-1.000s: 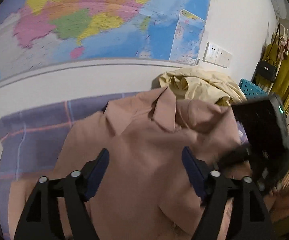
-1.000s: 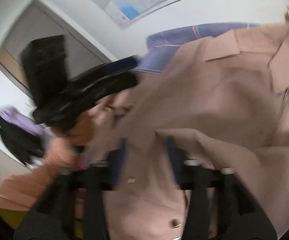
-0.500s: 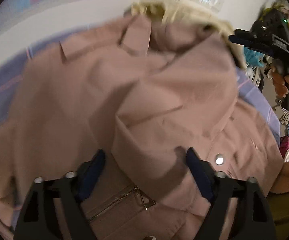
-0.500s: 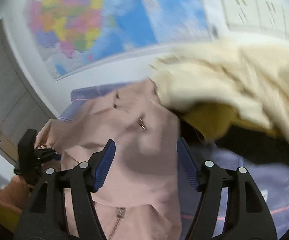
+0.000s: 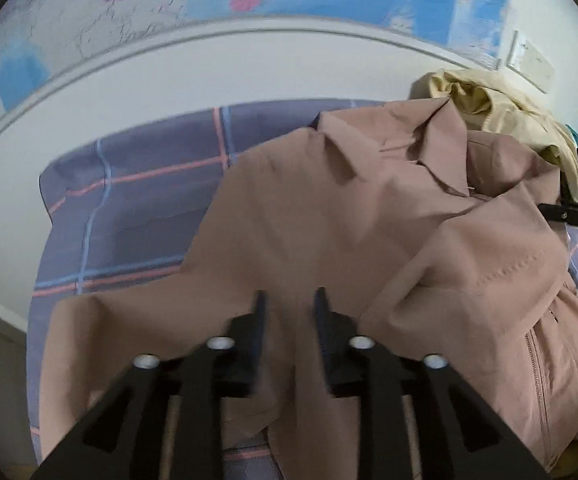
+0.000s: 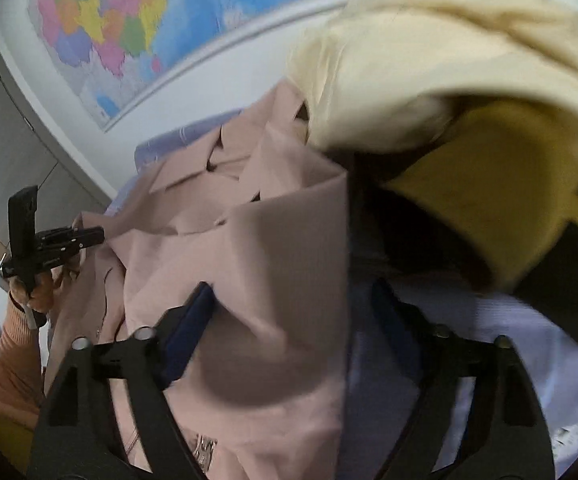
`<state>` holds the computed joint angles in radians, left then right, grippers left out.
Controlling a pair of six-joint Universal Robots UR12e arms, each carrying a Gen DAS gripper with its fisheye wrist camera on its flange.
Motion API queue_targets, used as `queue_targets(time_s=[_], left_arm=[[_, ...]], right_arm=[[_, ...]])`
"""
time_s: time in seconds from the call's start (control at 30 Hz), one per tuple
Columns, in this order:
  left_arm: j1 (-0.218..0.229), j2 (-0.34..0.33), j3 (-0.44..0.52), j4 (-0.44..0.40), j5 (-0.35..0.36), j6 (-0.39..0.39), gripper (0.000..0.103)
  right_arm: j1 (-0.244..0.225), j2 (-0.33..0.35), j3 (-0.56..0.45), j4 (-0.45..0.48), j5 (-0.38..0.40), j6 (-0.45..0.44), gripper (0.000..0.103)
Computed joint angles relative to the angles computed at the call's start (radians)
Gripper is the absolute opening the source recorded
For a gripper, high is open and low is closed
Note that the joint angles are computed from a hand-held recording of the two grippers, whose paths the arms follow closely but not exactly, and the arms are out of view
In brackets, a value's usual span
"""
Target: Fold large clothes
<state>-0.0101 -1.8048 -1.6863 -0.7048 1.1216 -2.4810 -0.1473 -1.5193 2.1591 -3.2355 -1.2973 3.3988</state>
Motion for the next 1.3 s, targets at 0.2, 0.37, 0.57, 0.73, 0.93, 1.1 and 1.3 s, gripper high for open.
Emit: queue_targets(time_s=[0.2,0.37,0.57,0.73,0.93,1.1,1.3], left_arm=[[0.031,0.078,-0.078,-0.086,-0.178,0.232,0.072],[-0.007,0.106,-0.127,-0.085,-0.093,0.375,0.085],[-0.053,0.044,-0.074,-0.168,0.018,0.393,0.038],[-0.043,0.024,-0.043,-0.015,0.023,0.265,0.005],[-0.037,-0.017,0.007,0.171,0.152,0.044,0.026],[-0.010,0.023,-0.040,0.209,0.057,0.060,0.052],[0.017,0.100,-0.156,0.236,-0.200,0.335,0.076]], right_arm=[[-0.010,-0.016,-0.001,0.006,0.021,0.015,0.005],[-0.018,-0.042,0.009,-0.005,-0.054,0.055,0.003],[-0.031,-0.040,0.011,0.013,-0.053,0.074,0.003],[-0.032,-0.044,0.011,0.013,-0.058,0.071,0.004],[-0.036,-0.042,0.022,0.000,-0.043,0.100,0.035],[-0.031,-0.051,0.048,-0.046,-0.037,0.096,0.072],[-0.047,-0.038,0.060,-0.074,0.002,0.120,0.068]])
